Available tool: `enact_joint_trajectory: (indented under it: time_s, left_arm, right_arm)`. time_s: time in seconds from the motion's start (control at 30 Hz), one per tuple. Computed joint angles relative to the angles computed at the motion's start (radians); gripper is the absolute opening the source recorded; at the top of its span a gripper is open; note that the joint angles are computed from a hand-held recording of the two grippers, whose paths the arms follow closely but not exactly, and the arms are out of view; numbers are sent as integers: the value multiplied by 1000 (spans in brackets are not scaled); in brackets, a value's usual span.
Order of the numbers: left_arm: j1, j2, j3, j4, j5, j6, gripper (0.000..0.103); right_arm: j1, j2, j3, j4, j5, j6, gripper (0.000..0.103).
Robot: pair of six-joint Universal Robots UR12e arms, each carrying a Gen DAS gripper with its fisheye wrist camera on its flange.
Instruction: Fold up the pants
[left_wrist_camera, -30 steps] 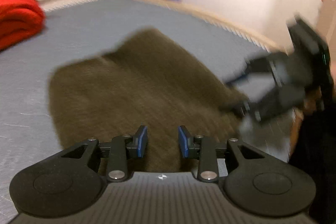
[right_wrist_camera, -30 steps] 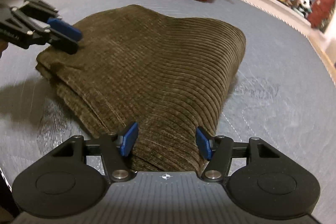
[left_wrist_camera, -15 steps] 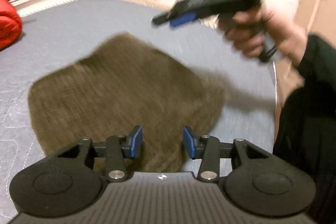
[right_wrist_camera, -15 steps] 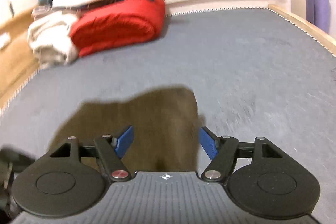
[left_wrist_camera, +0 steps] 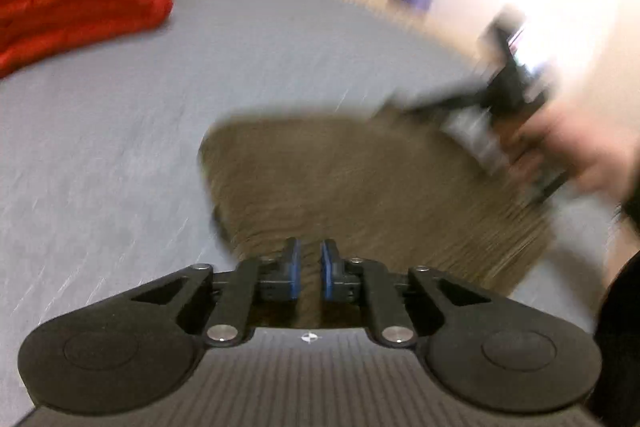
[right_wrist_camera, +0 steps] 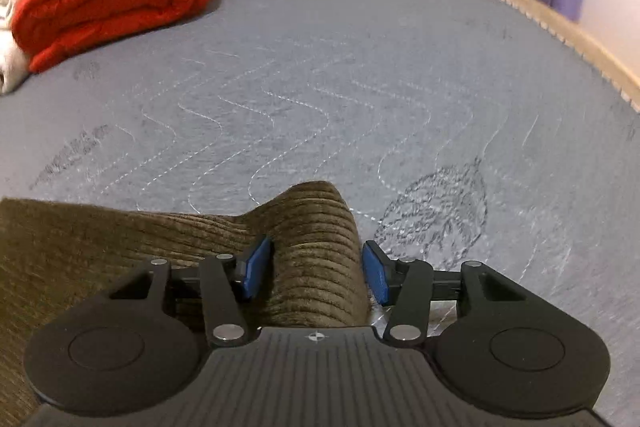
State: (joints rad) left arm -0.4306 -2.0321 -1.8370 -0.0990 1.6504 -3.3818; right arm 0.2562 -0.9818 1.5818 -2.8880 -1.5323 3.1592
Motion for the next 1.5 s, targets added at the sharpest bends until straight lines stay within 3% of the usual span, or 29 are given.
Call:
enact_joint_trajectory:
  time_s: [0.03, 0.17, 0.3, 0.43, 0.47, 0.53, 0.6, 0.67, 0.8, 0.87, 0.93, 1.0, 1.03, 1.07, 1.1, 1.17, 1.2, 1.3, 1.33, 1.4, 1.5]
  left_arm:
    - [-4, -5, 9, -28, 20, 5, 7]
    - [-5, 5, 5, 1, 31, -14, 7]
    - [-19, 24, -19, 55, 41, -6, 8]
    - [-25, 33, -45, 98, 12, 1, 9]
    - [-29, 36, -43, 65, 20, 6, 9]
    - [-38, 39, -23, -66, 55, 12, 9]
    - [-46, 32, -8, -118, 84, 19, 9]
    - [-58, 36, 3, -137, 117, 16, 11]
    - [-67, 55, -11, -113, 90, -9, 21]
    - [-72, 51, 2, -186, 104, -13, 26]
    - [-84, 45, 20, -277, 133, -14, 31]
    - [-100, 48, 28, -305, 178, -34, 33]
    - [-108, 54, 34, -318, 201, -61, 35]
    - [-114, 62, 39, -328, 222, -92, 44]
    - [-123, 73, 42, -331, 254, -135, 51]
    - [-144, 94, 43, -307, 317, -209, 82]
    - [-156, 102, 44, -289, 352, -247, 87]
    - [-195, 121, 40, -242, 438, -352, 91]
    - [-208, 124, 43, -245, 467, -390, 98]
    - [-239, 122, 39, -232, 561, -459, 100]
    - [-273, 99, 29, -153, 624, -444, 100]
  right_arm:
    - [-7, -10, 6, -5, 7, 9, 52]
    - [-19, -85, 85, -79, 25, 7, 56]
    - [-49, -207, 237, -154, 193, -111, 64]
    - [-70, -292, 358, -125, 347, -316, 72]
    - [-64, -305, 375, -87, 337, -369, 72]
    - [-38, -303, 401, -44, 237, -441, 73]
    - [-29, -293, 442, -141, 202, -462, 74]
    - [-16, -299, 442, -150, 173, -471, 73]
    - [-44, -315, 442, -178, 237, -309, 72]
    - [-52, -316, 444, -203, 219, -224, 73]
    - [-45, -312, 428, -130, 159, -181, 81]
    - [-58, -313, 409, -4, 184, -160, 89]
    - [-62, -318, 407, 20, 195, -129, 89]
    - [-64, -324, 409, 17, 200, -108, 89]
    - [-65, -331, 413, 4, 200, -100, 89]
    - [-60, -346, 432, -65, 172, -81, 90]
    - [-56, -357, 441, -107, 161, -67, 92]
    - [-52, -381, 462, -204, 162, -29, 101]
    - [-51, -391, 473, -247, 163, -10, 102]
    - [-50, -407, 491, -321, 158, 17, 102]
    - [-46, -423, 529, -425, 140, 55, 102]
